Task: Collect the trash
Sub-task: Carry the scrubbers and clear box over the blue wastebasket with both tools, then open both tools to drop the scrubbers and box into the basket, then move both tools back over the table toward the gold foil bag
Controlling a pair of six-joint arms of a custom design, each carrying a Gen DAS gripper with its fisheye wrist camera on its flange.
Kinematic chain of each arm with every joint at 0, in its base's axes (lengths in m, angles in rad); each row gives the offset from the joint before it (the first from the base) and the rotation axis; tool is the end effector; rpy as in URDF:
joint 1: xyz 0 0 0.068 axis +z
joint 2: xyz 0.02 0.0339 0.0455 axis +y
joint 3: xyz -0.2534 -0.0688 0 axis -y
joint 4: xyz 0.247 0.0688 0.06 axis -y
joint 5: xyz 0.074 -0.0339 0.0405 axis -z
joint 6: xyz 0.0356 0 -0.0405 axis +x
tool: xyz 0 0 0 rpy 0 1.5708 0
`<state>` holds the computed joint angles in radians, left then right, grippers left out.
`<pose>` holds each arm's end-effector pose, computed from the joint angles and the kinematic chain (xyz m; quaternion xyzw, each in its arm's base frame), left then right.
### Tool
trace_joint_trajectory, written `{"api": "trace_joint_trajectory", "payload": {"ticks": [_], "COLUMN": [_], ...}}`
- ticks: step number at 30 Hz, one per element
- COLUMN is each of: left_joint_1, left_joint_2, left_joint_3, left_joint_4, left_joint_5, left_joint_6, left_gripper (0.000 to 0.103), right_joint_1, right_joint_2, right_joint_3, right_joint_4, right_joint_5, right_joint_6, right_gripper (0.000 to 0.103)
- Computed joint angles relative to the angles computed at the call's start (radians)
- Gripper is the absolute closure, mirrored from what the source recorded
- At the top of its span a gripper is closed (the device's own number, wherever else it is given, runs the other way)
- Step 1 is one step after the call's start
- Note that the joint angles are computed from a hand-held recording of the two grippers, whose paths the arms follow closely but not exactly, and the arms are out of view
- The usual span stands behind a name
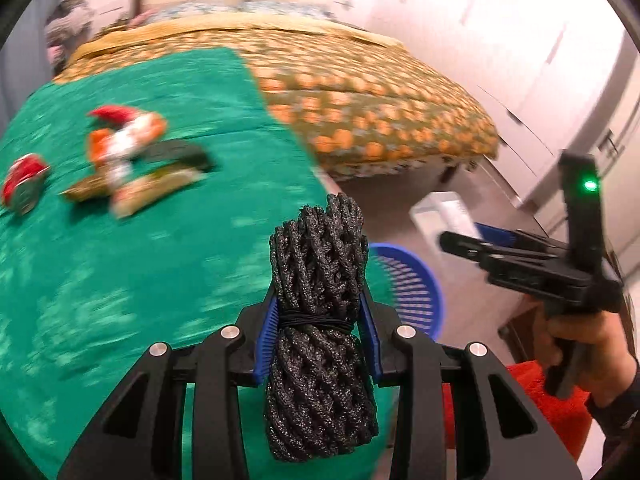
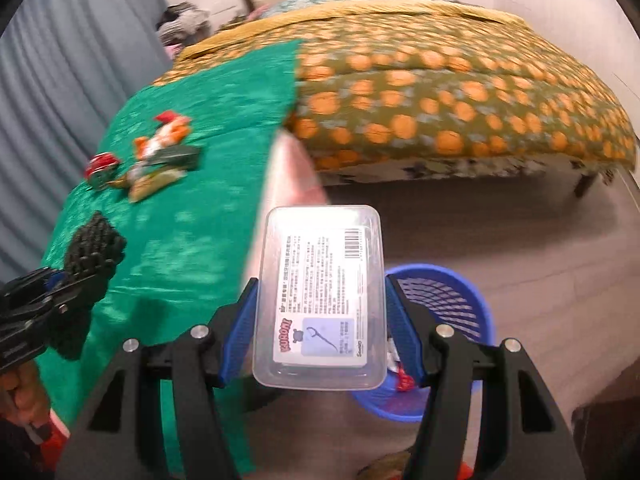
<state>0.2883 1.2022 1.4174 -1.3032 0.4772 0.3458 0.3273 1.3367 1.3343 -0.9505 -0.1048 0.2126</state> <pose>0.2024 0.0430 0.3677 0.0836 0.9415 -0.1456 0.2923 0.2561 0.0909 0.3302 -0.0704 0.9489 0.1291 0.2793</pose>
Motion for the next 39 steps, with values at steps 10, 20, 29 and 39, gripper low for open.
{"api": "trace_joint_trajectory", "payload": {"ticks": [10, 20, 29, 39], "left_joint_1": [-0.584, -0.749, -0.736, -0.765], "left_joint_2": [0.095, 0.328, 0.483, 0.17], "left_joint_3": [-0.148, -0.233, -0.258, -0.275], "left_joint_4": [0.307, 0.561, 0.699, 0.573], "left_joint_5": [-0.261, -0.363, -0.391, -0.372], "left_joint_6": [-0.436, -0.558, -0.594, -0.607], "left_gripper": [0.066, 0.065, 0.037, 0.021], "right_joint_1": [-0.34, -0.498, -0.548, -0.557], "right_joint_2": [0.035, 0.206, 0.303, 0.071], "right_joint_3": [-0.187, -0.23, -0.199, -0.199], "right_joint_4": [0.103, 0.203, 0.247, 0.262], "right_joint_5": [-0.116, -0.246, -0.317, -0.253], "right_joint_6": [-0.184, -0.233, -0.211, -0.171], "right_gripper": [0.043, 0.043, 0.033, 0.014]}}
